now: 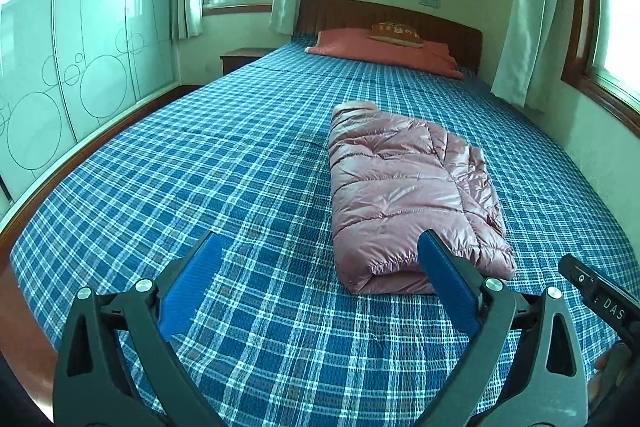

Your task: Fold large clothes

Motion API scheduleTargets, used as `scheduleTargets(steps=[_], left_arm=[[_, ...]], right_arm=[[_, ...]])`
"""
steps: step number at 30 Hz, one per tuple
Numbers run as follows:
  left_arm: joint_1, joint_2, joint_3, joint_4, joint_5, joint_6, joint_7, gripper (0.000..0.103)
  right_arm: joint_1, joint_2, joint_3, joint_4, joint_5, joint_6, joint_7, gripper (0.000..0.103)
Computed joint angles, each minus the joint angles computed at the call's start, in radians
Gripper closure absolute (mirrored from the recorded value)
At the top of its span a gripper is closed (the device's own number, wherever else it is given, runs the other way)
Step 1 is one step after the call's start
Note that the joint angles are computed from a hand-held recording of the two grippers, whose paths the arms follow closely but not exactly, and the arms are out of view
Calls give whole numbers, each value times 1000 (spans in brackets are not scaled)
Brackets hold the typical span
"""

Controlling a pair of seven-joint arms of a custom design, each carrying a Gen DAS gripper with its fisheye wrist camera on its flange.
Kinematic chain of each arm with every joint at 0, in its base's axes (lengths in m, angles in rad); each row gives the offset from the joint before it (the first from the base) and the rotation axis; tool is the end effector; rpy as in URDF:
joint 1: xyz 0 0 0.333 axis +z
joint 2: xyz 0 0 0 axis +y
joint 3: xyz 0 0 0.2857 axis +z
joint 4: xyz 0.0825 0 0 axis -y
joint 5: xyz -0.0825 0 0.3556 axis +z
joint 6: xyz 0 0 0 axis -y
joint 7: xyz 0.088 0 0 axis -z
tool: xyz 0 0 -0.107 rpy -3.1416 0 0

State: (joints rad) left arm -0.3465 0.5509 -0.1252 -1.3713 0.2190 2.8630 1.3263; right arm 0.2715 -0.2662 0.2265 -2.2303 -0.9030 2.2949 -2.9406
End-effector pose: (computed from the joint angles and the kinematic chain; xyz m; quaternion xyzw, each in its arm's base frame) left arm 0.6462 -0.3161 0.4981 -0.5080 0.7303 -0.3926 0.2334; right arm 0.4328 0.2229 0.5029 -0.3606 0.8334 -0.3251 0.2641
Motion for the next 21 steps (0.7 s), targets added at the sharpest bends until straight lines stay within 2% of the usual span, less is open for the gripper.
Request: scheduleTargets(steps=[5, 12, 21], left_arm=[[-10, -57, 20, -66, 26, 44, -23, 4], [-22, -113, 37, -125, 75, 77, -56, 4], [-5, -134, 14, -149, 78, 88, -44, 4]], right_arm=[[24, 43, 27, 87, -53, -102, -25, 26], [62, 49, 24, 120, -74, -142, -39, 26], [86, 61, 24, 144, -93, -169, -43, 26]])
